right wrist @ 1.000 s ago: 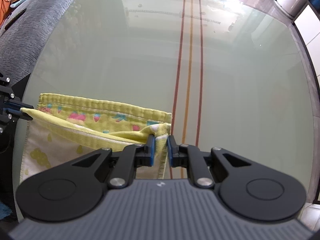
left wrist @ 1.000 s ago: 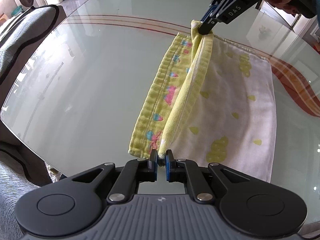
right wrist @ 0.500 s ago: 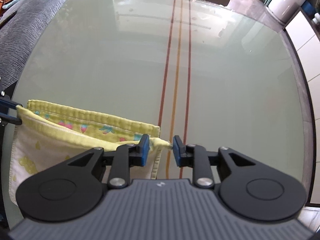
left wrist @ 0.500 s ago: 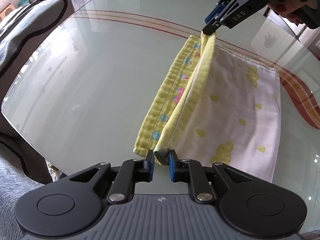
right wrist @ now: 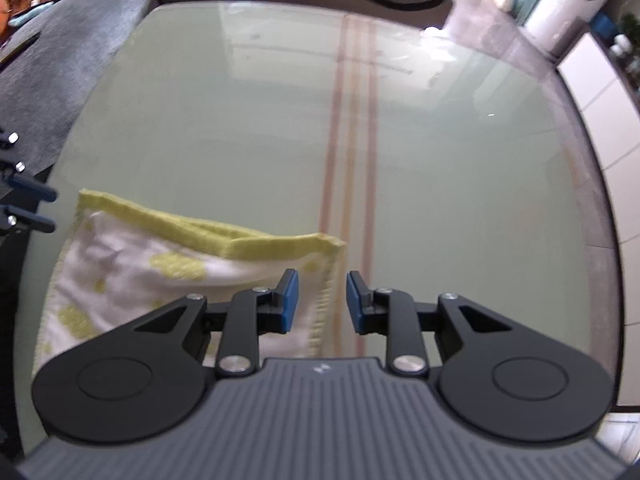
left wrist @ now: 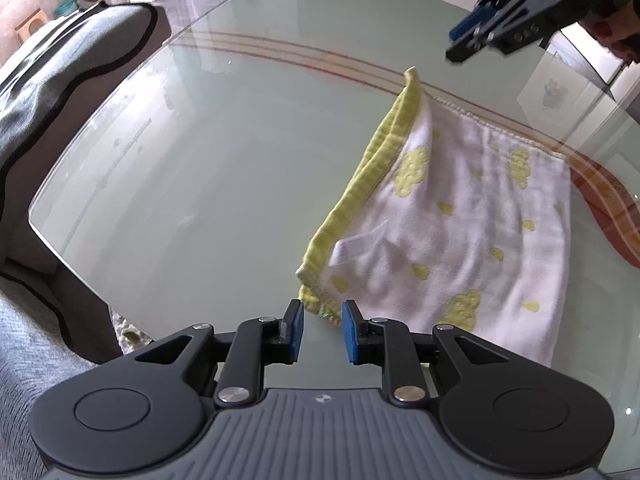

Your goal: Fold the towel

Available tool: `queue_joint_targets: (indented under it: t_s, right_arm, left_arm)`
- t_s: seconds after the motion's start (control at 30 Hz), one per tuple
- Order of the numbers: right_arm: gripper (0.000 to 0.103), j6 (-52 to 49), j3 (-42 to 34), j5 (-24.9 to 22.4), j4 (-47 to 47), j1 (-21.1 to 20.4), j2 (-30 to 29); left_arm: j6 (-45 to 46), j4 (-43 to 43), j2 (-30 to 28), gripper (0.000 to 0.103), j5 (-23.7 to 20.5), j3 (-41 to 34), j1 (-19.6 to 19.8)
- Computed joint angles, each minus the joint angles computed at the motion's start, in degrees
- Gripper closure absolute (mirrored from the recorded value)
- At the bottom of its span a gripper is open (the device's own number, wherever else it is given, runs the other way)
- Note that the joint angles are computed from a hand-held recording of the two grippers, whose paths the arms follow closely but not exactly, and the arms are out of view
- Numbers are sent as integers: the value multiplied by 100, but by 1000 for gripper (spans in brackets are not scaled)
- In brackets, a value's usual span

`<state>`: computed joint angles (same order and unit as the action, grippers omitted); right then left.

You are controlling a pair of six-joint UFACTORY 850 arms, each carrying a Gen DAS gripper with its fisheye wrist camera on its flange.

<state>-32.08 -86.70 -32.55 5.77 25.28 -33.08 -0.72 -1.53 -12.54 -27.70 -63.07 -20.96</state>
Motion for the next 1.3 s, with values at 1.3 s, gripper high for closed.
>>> queue_joint_targets:
  t_s: [1.3]
  right_arm:
    - [65,-527,-551,14,490,172,-799]
  left_arm:
    - [-563,719,-387,77,420,-318,55]
